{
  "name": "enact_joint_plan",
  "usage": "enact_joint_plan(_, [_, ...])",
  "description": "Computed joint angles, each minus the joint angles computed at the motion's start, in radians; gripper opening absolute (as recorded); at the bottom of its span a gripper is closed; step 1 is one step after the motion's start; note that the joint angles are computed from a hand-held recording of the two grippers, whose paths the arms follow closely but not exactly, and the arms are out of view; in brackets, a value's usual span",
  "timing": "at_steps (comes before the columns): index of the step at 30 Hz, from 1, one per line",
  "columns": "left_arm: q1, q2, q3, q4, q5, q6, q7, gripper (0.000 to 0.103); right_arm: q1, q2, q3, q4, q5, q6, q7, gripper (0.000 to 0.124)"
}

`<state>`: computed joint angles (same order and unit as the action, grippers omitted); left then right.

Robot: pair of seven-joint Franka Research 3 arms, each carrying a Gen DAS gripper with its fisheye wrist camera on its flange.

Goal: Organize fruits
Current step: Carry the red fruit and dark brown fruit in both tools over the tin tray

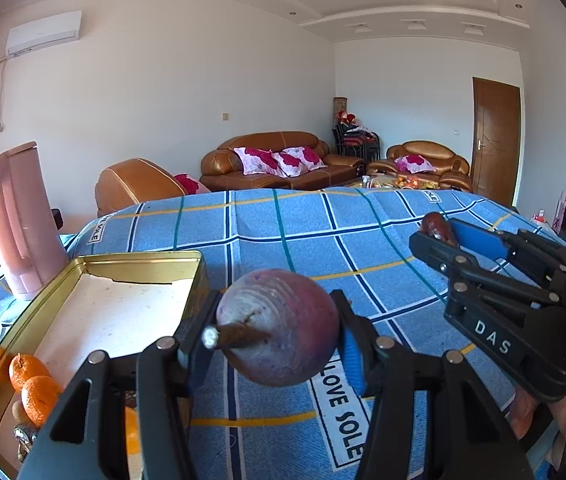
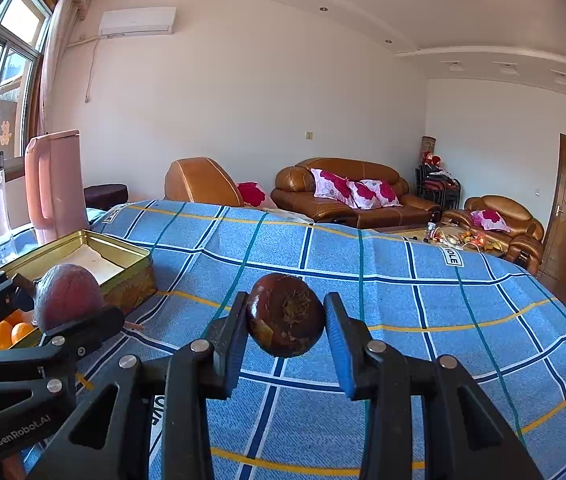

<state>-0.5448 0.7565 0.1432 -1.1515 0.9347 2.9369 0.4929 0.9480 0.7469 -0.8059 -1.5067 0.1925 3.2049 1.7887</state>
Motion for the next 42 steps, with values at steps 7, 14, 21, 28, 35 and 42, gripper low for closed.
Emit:
enact_joint_plan(7, [-0.033, -0.063, 0.07, -0.094, 0.111, 0.054, -0.142, 0.055, 0.035, -0.002, -0.022, -0.027, 0.029, 0.03, -0.023, 0.039])
enact_joint_plan(14, [-0.038, -0.118, 0.091, -0.158, 0.273, 0.058, -0.302, 0.055, 0.052, -0.014, -0.013, -0.044, 0.071, 0.044, -0.082, 0.039])
enact_joint_plan(21, [-0.032, -0.192, 0.089, -0.239, 0.458, 0.049, -0.487, 0.055, 0.098, -0.013, -0.031, -0.065, 0.117, 0.063, -0.156, 0.039])
enact_joint_plan(28, [-0.003, -0.266, 0.062, -0.307, 0.635, 0.028, -0.659, 0.055, 0.08, -0.04, 0.041, -0.062, 0.154, 0.071, -0.238, 0.039])
enact_joint_plan(35, [0.05, -0.328, 0.001, -0.37, 0.721, -0.024, -0.718, 0.055, 0.036, -0.055, 0.126, -0.032, 0.146, 0.062, -0.281, 0.039])
enact_joint_plan(42, [0.123, -0.362, -0.071, -0.413, 0.757, -0.058, -0.736, 0.055, -0.011, -0.074, 0.21, -0.007, 0.12, 0.057, -0.292, 0.039])
